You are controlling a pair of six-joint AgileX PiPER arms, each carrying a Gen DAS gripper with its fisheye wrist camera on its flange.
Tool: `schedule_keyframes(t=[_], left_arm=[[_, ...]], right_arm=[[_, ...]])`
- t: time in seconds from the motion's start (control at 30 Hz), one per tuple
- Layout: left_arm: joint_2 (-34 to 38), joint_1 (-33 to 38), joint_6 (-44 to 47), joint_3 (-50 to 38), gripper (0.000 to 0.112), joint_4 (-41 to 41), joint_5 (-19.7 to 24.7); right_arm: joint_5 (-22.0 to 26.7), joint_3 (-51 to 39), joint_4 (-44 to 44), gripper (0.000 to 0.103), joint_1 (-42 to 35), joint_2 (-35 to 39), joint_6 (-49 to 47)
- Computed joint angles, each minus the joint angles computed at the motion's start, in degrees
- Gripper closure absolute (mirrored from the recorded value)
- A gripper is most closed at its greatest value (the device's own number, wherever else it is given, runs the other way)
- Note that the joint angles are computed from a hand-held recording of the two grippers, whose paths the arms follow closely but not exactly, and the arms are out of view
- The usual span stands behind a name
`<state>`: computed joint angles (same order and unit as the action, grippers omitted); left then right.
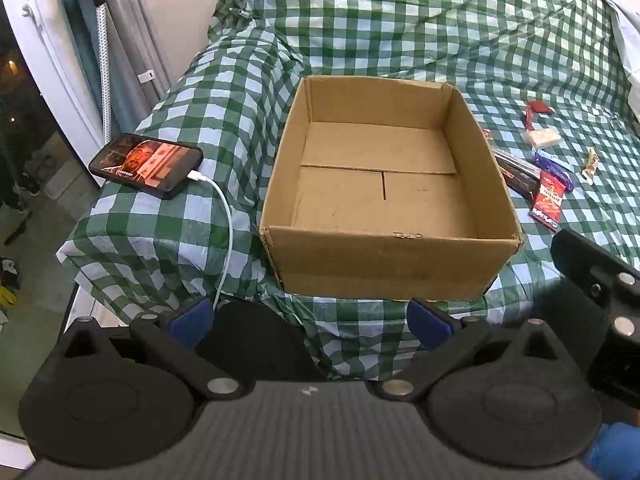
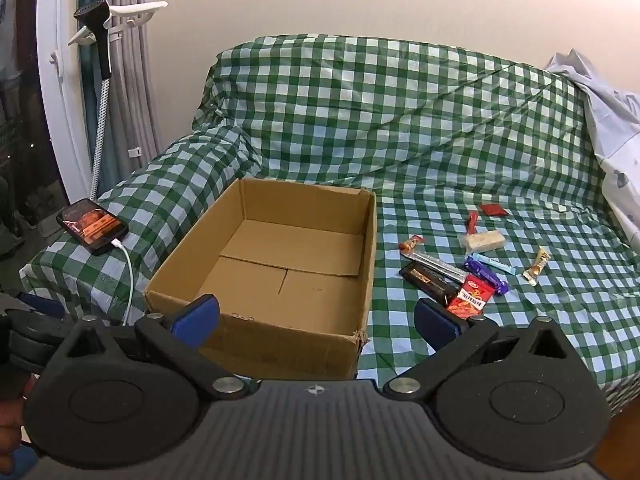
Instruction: Organize snacks
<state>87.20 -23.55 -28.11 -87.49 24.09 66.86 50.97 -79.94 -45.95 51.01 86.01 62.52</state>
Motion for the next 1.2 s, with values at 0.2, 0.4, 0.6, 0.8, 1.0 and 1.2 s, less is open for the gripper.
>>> schedule_keyframes(t=[0.2,0.4,0.6,0.8,1.0,1.2], left_arm=[[-0.8,0.3,0.0,1.3,0.009,0.0,-0.8],[-1.3,0.5,0.2,2.1,0.009,0.1,-1.4],[-1.3,0.6,0.3,2.3,0.009,0.1,-1.3],[-0.5,0.9,0.8,1.9,0.009,0.0,-1.0],[-0.3,1.1,1.3,1.8,0.009,-0.2,-1.1],[-0.6,1.0,1.0,2.2,0.009,-0.1,-1.4]], right_arm=[[-0.4,-0.2,0.0,0.000,-0.1,0.4,0.0],[-2.0,1.6,-2.4,0.000,-0.4,-1.0,2.0],[-3.8,1.9,-0.8,0.000,-0.8,-0.6,0.7],[-2.9,0.9,0.7,0.000,-1.1,0.3,-0.9],[-3.4,1.2,1.0,0.000,-1.5,0.4,-1.2],[-3.9,0.9,4.3,0.000,-2.2,0.1,-2.5]])
